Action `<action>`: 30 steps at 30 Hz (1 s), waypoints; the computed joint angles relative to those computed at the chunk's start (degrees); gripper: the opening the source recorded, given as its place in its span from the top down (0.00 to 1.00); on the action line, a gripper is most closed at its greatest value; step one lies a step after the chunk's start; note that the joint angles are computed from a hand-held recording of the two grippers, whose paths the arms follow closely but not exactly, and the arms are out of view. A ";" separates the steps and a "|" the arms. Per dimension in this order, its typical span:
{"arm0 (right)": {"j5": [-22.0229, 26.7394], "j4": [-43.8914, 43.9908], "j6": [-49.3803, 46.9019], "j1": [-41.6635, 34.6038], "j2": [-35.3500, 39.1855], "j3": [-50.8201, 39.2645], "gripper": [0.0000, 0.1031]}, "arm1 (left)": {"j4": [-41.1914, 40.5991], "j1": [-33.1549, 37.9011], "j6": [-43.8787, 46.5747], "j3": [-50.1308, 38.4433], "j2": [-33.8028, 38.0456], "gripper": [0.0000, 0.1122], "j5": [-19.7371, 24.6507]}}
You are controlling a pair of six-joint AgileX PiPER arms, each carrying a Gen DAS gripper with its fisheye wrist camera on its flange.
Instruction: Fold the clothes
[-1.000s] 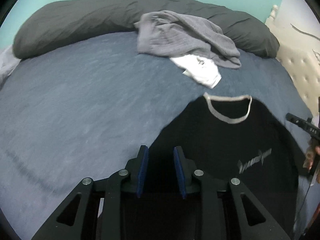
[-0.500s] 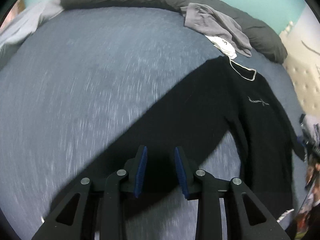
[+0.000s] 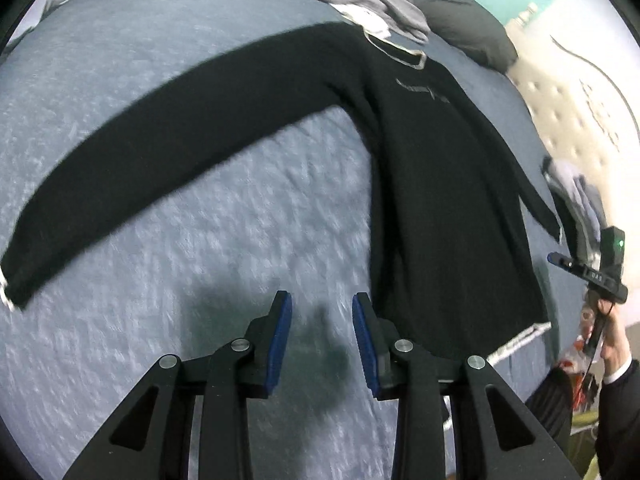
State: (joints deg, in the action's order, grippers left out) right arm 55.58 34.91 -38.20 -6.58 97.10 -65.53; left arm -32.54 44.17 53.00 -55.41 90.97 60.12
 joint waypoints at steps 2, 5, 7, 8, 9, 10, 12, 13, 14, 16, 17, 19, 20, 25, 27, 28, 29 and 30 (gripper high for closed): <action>2.15 -1.01 -1.46 -1.93 -1.64 1.96 0.55 | 0.64 -0.26 0.23 2.49 -2.25 0.69 -0.10; 3.12 -4.37 -2.03 -2.79 -4.19 4.76 0.55 | 0.49 -0.33 0.44 5.02 -4.90 0.69 0.89; 4.02 -5.64 -3.20 -3.35 -5.85 6.65 0.55 | 0.69 -0.34 0.66 6.62 -6.90 0.69 1.78; 4.22 -6.18 -3.93 -3.62 -6.76 7.76 0.55 | 0.96 -0.23 0.95 7.04 -7.54 0.69 2.17; 4.32 -6.78 -4.56 -3.85 -7.66 8.84 0.55 | 1.39 -0.20 1.02 7.49 -8.14 0.69 2.57; 4.28 -7.35 -4.76 -3.96 -8.24 9.61 0.55 | 1.87 -0.23 1.01 7.97 -8.80 0.69 2.99; 4.11 -8.48 -4.91 -4.11 -9.24 10.95 0.55 | 2.75 -0.32 1.14 8.91 -9.83 0.69 3.56; 4.03 -9.05 -4.98 -4.19 -9.74 11.63 0.55 | 3.35 -0.35 1.23 9.45 -10.31 0.69 3.75; 3.95 -9.62 -5.05 -4.26 -10.24 12.30 0.55 | 3.77 -0.47 1.25 9.85 -10.49 0.69 3.79; 3.80 -10.73 -5.09 -4.17 -11.22 13.56 0.55 | 4.71 -0.68 1.14 10.72 -10.80 0.69 4.04; 3.73 -11.25 -5.03 -3.94 -11.68 14.14 0.55 | 5.05 -0.61 1.27 11.37 -11.17 0.69 3.97; 3.52 -12.78 -4.46 -3.07 -12.22 15.00 0.55 | 4.96 -0.29 1.71 12.19 -11.69 0.69 4.28; 3.33 -13.36 -4.24 -2.82 -12.43 15.43 0.55 | 4.87 -0.12 1.93 12.56 -11.93 0.69 4.47; 1.90 -15.46 -3.25 -3.26 -12.75 17.69 0.55 | 4.64 0.94 3.12 13.37 -13.35 0.69 5.95; 1.00 -15.60 -3.49 -3.56 -13.02 18.41 0.55 | 4.50 1.33 3.19 13.44 -13.65 0.67 6.22; 0.53 -15.65 -3.61 -3.72 -13.15 18.76 0.55 | 4.30 1.53 3.19 13.44 -13.75 0.64 6.28; -0.03 -15.72 -3.61 -3.84 -13.29 19.06 0.55 | 4.10 1.73 3.19 13.45 -13.85 0.61 6.34; -0.64 -15.80 -3.60 -3.87 -13.37 19.36 0.55 | 3.74 2.26 3.43 13.39 -13.93 0.56 6.68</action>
